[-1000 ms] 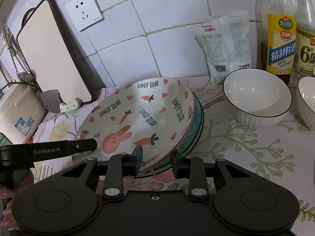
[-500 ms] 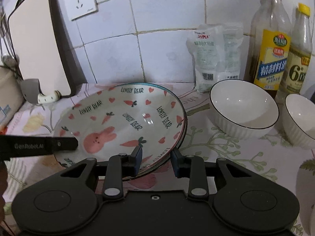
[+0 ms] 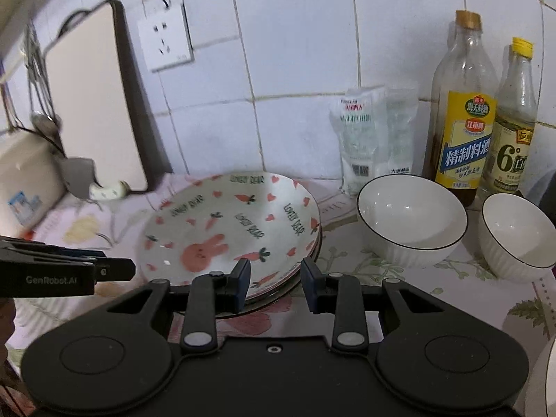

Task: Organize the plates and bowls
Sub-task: 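Move both grippers to the rim of the large white bowl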

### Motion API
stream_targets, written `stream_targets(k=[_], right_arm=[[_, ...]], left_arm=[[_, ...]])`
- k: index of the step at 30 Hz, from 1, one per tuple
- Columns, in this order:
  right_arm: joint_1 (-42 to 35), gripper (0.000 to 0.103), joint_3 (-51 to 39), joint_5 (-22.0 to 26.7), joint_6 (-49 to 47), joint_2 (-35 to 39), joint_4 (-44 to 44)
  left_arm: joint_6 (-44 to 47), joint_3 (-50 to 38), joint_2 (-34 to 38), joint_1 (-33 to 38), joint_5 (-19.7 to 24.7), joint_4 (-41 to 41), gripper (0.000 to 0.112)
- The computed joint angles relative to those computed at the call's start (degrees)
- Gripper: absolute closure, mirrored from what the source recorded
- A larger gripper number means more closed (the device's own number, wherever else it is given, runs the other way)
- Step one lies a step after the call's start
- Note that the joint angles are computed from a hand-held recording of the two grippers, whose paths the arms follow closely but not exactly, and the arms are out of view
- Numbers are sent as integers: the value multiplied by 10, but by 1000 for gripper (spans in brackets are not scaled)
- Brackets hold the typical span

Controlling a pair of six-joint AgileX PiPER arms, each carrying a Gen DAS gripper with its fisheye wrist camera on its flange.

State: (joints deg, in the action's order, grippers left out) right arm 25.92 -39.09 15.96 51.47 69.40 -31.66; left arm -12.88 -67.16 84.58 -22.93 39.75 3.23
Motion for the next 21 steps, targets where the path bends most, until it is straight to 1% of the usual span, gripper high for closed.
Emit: stream_targets(k=[2, 4, 6, 7, 9, 10, 12, 13, 15, 17, 19, 21], right_arm=[[4, 66, 11, 10, -23, -28, 26], [0, 66, 24, 19, -89, -61, 85], [-7, 66, 32, 35, -163, -96, 145], [-4, 65, 36, 46, -176, -117, 150], [-3, 59, 45, 63, -220, -162, 169], [2, 58, 46, 76, -224, -180, 166], [21, 56, 47, 109, -213, -219, 141], [32, 53, 47, 126, -203, -234, 129], [59, 47, 46, 164, -180, -264, 99], [108, 39, 44, 207, -126, -287, 42], [154, 33, 43, 252, -97, -313, 11], [209, 31, 41, 301, -57, -334, -21]], left_arm=[[-4, 7, -28, -9, 13, 6, 71], [6, 11, -51, -11, 29, -5, 69], [11, 16, -76, -16, 43, -9, 63], [7, 21, -91, -21, 48, -2, 63], [-1, 30, -118, -27, 62, 2, 59], [2, 33, -132, -27, 71, -4, 59], [4, 39, -154, -30, 81, -8, 57], [-2, 42, -166, -37, 88, -2, 56], [-22, 48, -184, -57, 96, 19, 48], [-38, 52, -201, -78, 109, 30, 46], [-42, 51, -212, -94, 125, 29, 45], [-52, 49, -220, -115, 139, 31, 41]])
